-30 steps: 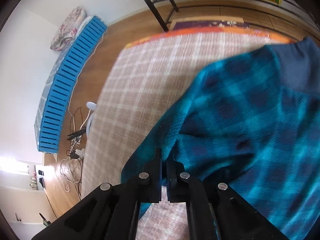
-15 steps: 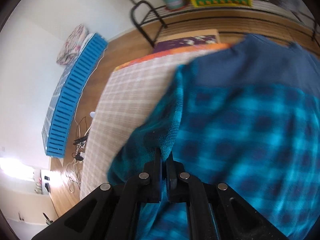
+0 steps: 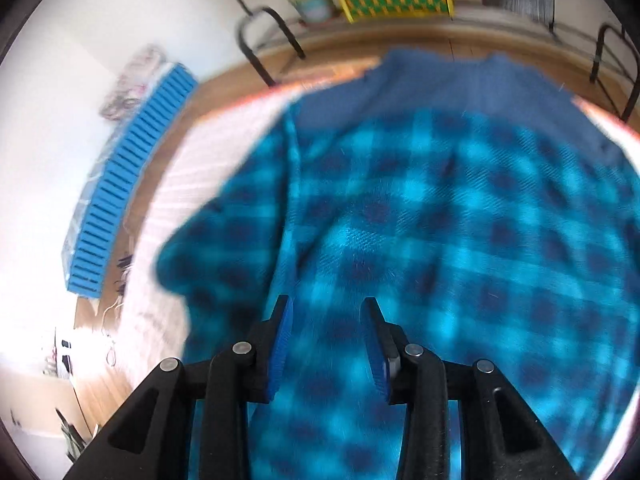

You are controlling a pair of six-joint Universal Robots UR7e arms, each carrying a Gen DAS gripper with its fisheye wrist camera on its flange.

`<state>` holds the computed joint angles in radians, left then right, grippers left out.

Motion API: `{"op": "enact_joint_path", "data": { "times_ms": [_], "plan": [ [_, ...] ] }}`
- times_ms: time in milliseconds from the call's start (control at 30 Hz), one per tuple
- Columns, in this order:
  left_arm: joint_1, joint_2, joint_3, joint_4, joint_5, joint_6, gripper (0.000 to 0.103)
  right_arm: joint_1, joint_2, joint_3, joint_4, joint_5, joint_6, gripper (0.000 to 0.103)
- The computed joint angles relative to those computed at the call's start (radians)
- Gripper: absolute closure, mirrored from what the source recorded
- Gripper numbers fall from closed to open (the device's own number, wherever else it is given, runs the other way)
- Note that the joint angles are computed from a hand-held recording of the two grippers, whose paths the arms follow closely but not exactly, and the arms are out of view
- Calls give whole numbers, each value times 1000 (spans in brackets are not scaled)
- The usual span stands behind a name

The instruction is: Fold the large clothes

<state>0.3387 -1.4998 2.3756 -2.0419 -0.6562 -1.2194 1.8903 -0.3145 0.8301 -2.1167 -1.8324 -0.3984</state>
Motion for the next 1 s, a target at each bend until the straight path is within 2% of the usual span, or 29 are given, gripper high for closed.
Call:
{"op": "enact_joint_path", "data": {
  "times_ms": [33, 200, 267, 367, 433, 500, 533, 667, 700, 767, 833, 900, 933, 1000],
  "plan": [
    [-10, -17, 2, 31, 2, -36, 72, 1, -50, 55, -24, 20, -19, 65],
    [-70, -153, 24, 274, 9, -350, 72, 7, -264, 292, -121, 116, -94, 65],
    [-61, -189, 41, 298, -3, -406, 72, 11, -314, 349, -130, 135, -121, 65],
    [-7, -196, 83, 196, -20, -365, 72, 18, -342, 391, -125, 131, -159, 65],
    [43, -177, 110, 85, -37, -321, 72, 35, -349, 436, -155, 113, -193, 65],
    [102, -158, 151, -91, -61, -255, 72, 42, -349, 478, -199, 104, -225, 64],
    [127, -141, 168, -175, -70, -227, 72, 53, -330, 480, -219, 95, -241, 62],
    [196, -79, 188, -323, -82, -177, 72, 76, -228, 424, -243, 58, -242, 61],
    [205, -68, 193, -351, -79, -169, 72, 87, -191, 398, -252, 42, -237, 60],
    [216, -54, 194, -369, -69, -169, 72, 111, -123, 350, -284, 5, -239, 51],
    [221, -42, 196, -381, -64, -173, 72, 137, -30, 251, -263, -21, -243, 50],
    [221, -40, 206, -415, -54, -161, 83, 157, 54, 155, -232, -53, -233, 48],
    [224, -34, 207, -428, -56, -148, 94, 165, 80, 130, -237, -74, -231, 48],
    [223, -27, 199, -410, -48, -143, 97, 186, 168, 32, -238, -137, -245, 48]
  ]
}}
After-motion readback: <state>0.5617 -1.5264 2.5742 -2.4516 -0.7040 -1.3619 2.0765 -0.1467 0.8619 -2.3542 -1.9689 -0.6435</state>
